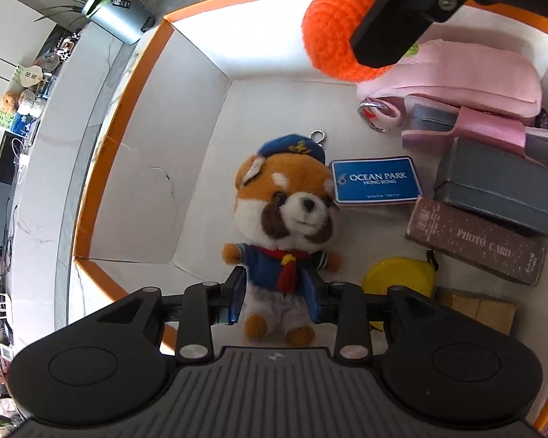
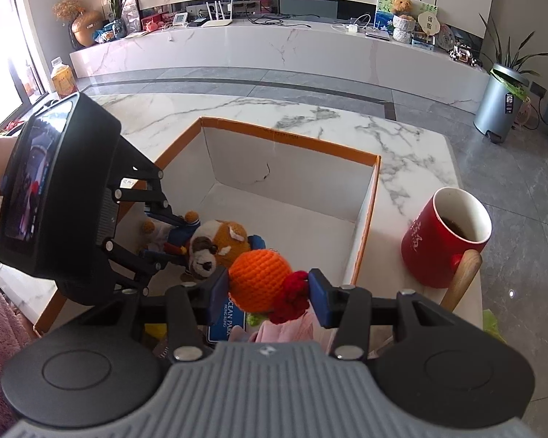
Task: Organize objects
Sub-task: 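Lower the raccoon into the box and open both grippers to release it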
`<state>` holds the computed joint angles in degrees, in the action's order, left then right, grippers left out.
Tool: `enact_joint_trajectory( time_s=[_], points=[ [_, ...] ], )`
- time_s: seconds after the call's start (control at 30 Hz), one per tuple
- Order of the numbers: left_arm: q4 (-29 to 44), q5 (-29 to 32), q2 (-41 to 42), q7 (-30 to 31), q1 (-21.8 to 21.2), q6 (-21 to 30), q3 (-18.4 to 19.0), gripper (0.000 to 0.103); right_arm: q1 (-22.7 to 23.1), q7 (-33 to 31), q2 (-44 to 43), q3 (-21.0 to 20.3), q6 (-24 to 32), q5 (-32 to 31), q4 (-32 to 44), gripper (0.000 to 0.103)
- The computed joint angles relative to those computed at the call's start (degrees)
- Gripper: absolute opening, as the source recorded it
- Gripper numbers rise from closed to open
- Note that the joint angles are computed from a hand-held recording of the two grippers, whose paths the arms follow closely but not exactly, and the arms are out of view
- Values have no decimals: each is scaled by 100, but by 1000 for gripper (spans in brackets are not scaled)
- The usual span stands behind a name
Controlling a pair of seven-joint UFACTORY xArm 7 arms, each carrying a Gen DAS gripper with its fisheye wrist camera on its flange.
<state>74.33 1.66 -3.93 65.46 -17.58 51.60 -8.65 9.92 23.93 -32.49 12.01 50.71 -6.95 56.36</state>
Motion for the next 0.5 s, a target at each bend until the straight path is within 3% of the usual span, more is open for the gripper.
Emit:
enact_joint_trajectory(
  time_s=[0.1, 0.33, 0.5],
  points=[
    [-173, -250, -192, 124, 15, -167, 53, 60, -8, 5, 66, 27, -10, -39, 77, 50],
    [-138, -1038, -529, 221, 77, 65, 237, 61, 96, 23, 170, 85, -187, -39, 254, 50],
    [210, -1608, -636, 138, 196, 564, 412, 61, 314, -60, 352, -16, -464, 333, 369, 50]
  ],
)
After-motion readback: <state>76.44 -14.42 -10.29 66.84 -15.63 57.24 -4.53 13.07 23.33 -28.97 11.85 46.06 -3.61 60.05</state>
